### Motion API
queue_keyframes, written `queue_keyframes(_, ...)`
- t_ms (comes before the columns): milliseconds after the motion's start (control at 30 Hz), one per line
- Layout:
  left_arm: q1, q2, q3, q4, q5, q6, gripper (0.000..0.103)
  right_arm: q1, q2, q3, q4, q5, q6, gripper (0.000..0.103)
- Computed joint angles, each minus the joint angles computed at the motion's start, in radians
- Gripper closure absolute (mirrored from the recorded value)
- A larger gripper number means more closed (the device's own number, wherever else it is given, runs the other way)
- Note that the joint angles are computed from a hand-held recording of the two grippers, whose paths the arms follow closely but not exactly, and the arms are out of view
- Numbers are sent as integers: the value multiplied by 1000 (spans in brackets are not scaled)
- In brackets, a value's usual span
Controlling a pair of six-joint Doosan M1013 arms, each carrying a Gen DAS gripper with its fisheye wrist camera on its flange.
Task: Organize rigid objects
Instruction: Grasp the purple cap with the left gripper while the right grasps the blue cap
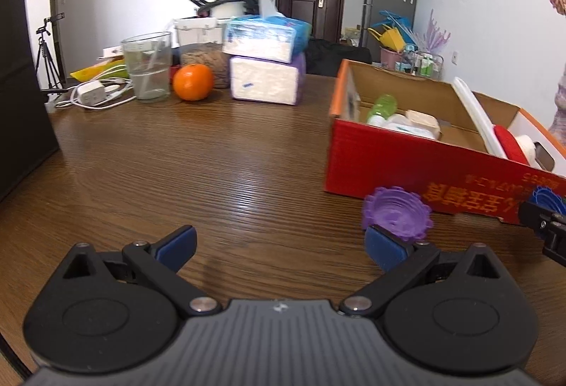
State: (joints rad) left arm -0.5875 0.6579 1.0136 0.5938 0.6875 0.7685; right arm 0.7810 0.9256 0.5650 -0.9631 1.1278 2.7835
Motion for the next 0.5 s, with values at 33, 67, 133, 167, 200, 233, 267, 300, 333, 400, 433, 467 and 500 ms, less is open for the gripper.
queue_keyframes(33,-4,4,-6,-6,0,8,0,-1,-8,14,-4,-4,9,50)
queue_keyframes(67,-8,9,-14,-11,2,16,0,-2,-18,33,-10,-11,20,50)
queue_keyframes(133,-17,20,-32,-21,9,31,0,-5,-37,69,-20,-22,40,50)
queue_keyframes(167,-21,27,-43,-25,14,40,0,-7,-45,83,-24,-27,47,50)
queue_keyframes(200,-25,33,-53,-28,20,48,0,-8,-54,99,-28,-31,54,50)
queue_keyframes(233,-29,40,-63,-29,25,53,0,-10,-61,113,-33,-35,61,50)
queue_keyframes(267,-32,47,-75,-30,32,57,0,-11,-69,127,-36,-40,68,50)
queue_keyframes(300,-37,53,-85,-26,41,55,0,-13,-77,141,-40,-43,75,50)
queue_keyframes(333,-40,62,-98,-22,52,53,0,-15,-84,154,-44,-47,81,50)
queue_keyframes(400,-47,80,-130,-12,82,44,0,-18,-98,180,-51,-54,94,50)
queue_keyframes(433,-49,91,-147,-11,99,40,0,-19,-102,188,-54,-56,99,50)
queue_keyframes(467,-50,101,-166,-16,114,39,0,-21,-108,198,-57,-60,105,50)
queue_keyframes(500,-50,111,-184,-22,129,40,0,-22,-115,211,-61,-64,113,50)
